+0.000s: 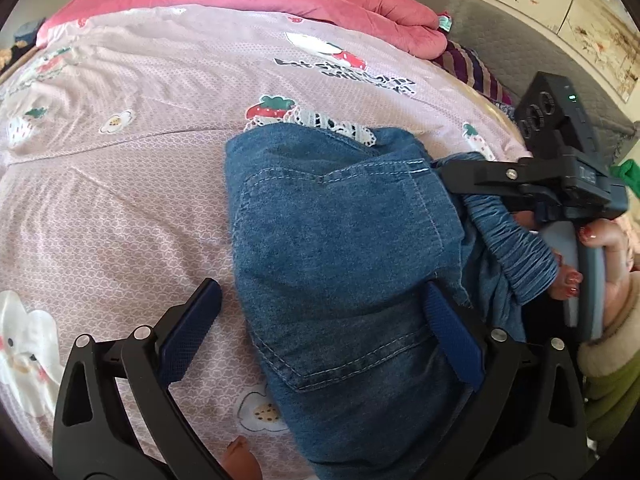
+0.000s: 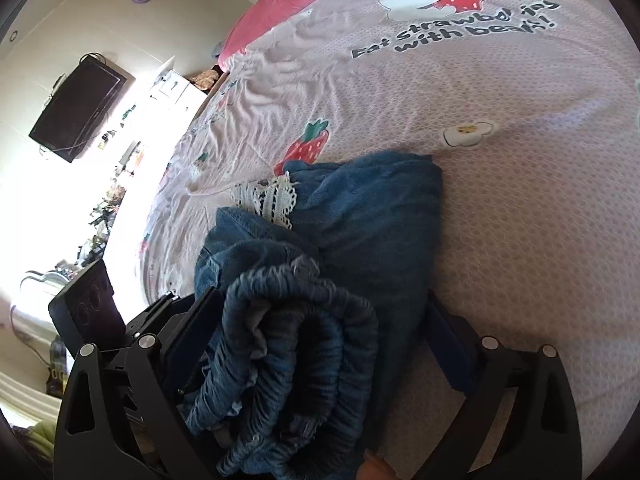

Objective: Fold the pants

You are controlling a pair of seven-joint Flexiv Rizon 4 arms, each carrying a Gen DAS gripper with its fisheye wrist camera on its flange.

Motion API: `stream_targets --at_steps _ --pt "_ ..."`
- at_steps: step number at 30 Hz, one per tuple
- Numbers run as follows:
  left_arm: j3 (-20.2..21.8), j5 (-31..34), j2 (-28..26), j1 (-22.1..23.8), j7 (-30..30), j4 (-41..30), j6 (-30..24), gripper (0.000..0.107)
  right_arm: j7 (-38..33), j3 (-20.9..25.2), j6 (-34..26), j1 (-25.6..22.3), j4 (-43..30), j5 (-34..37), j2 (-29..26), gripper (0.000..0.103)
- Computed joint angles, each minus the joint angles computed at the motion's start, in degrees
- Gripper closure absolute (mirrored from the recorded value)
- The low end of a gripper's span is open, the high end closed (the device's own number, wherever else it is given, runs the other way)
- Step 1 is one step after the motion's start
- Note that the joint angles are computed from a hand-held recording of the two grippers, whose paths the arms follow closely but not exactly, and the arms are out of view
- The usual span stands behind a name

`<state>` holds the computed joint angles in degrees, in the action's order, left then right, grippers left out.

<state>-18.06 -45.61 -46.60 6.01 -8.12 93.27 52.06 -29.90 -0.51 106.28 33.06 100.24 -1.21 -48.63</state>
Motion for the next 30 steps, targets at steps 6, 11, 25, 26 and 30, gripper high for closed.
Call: stream_targets --at_steps 6,11,25,26,30 --pt "2.4 2.9 -0.5 0.3 -5.2 -3.4 -10.1 0.019 -1.6 -3.6 3.0 3.9 1.7 2.3 0.1 0.038" --pt "3.8 4.2 -0.5 -0.2 -7.8 -4.5 -12.4 0.042 -2.9 -1.8 4.1 2.4 1.7 2.9 -0.2 0.039" --pt "3.8 4.1 -0.1 -0.2 -8.1 -4.4 -13.4 0.080 -4.4 -12.1 2.4 12.3 1.8 7.6 -0.2 0.056" --pt "3.7 3.7 0.3 -0.3 -7.5 -3.6 -12.4 0.081 -4.7 -14.0 2.9 14.2 2.2 8.6 -0.3 0.056" --pt "2.6 1.4 3.0 -0.3 -2.9 0.7 -6.8 0.082 -6.4 -19.8 3.8 19.8 2.9 11.7 -0.6 0.057"
